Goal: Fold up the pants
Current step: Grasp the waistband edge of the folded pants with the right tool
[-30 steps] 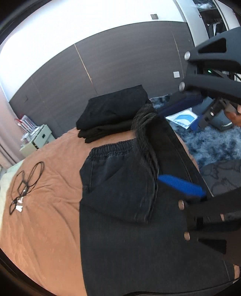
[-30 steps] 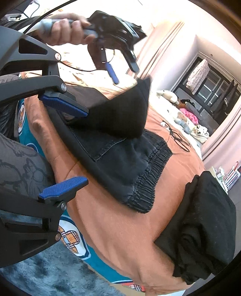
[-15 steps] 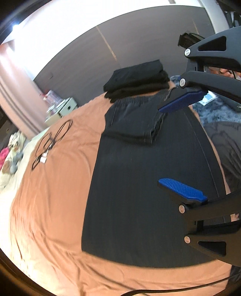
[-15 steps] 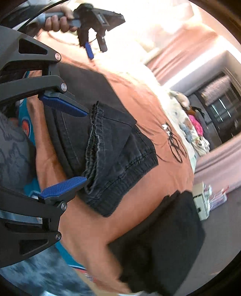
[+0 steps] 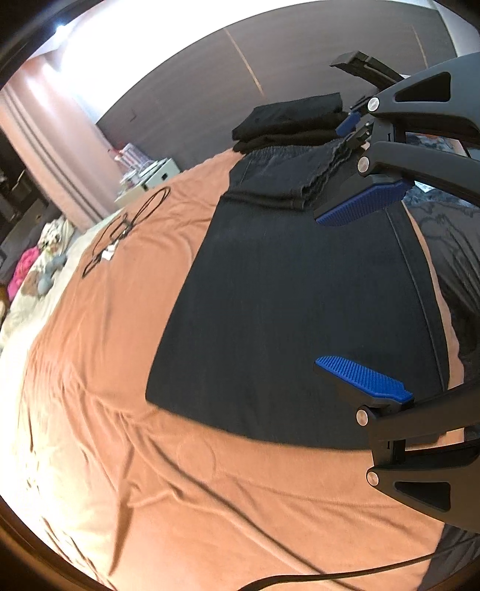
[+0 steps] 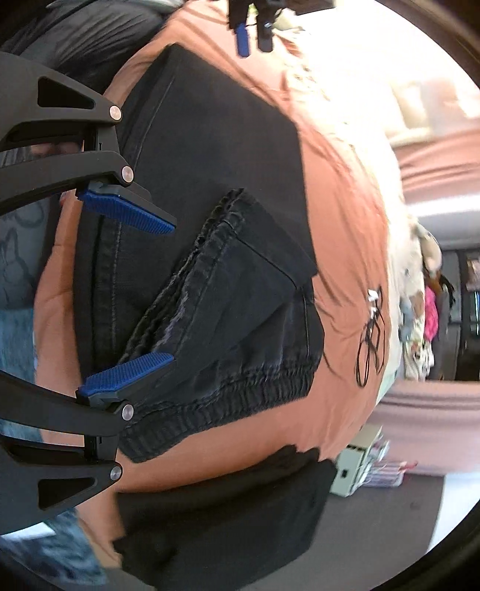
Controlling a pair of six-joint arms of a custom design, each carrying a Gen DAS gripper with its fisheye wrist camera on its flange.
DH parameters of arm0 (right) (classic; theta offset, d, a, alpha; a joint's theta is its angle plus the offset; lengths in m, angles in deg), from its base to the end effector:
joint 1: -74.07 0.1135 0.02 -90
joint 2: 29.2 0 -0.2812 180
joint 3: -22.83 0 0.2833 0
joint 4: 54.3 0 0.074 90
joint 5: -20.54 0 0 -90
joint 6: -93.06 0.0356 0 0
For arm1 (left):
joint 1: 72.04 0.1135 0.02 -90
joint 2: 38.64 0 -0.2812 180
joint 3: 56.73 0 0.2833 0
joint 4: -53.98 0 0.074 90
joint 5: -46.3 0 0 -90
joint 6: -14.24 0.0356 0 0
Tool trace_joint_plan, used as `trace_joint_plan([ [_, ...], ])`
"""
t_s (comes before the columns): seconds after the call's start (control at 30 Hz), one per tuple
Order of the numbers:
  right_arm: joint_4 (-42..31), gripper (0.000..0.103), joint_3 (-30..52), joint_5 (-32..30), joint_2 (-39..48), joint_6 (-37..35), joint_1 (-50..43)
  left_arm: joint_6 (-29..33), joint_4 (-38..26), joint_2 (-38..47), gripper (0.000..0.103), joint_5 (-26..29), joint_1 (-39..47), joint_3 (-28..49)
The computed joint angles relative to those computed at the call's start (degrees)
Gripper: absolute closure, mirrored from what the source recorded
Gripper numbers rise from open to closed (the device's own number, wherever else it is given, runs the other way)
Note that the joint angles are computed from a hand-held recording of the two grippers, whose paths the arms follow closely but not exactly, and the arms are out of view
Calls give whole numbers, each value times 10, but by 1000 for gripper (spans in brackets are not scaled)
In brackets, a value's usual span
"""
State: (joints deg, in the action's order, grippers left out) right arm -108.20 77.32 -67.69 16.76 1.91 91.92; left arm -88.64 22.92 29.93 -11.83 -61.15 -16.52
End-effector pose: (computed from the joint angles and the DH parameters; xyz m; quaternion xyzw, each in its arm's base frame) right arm 0.1733 0.0546 0.2797 -0.1469 0.9133 0.0410 0.3777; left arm 0.2192 0.0230 0.1510 -0.1202 0.9226 -0.2692 0.2489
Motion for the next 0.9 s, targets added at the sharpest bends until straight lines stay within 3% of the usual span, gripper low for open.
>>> trace_joint_plan([
  [0.5,8,38,45,187,136,-35,187,54,16,50,28,19,93,-31],
  [0.57,1,51,52,202,148,-39,199,56,23,62,28,21,102,-33],
  [0.63,-9,55,60,223,162,-48,208,59,27,70,28,21,105,-33],
  [0.9,-52,55,69,315,191,-77,304,63,33,91,28,26,121,-29],
])
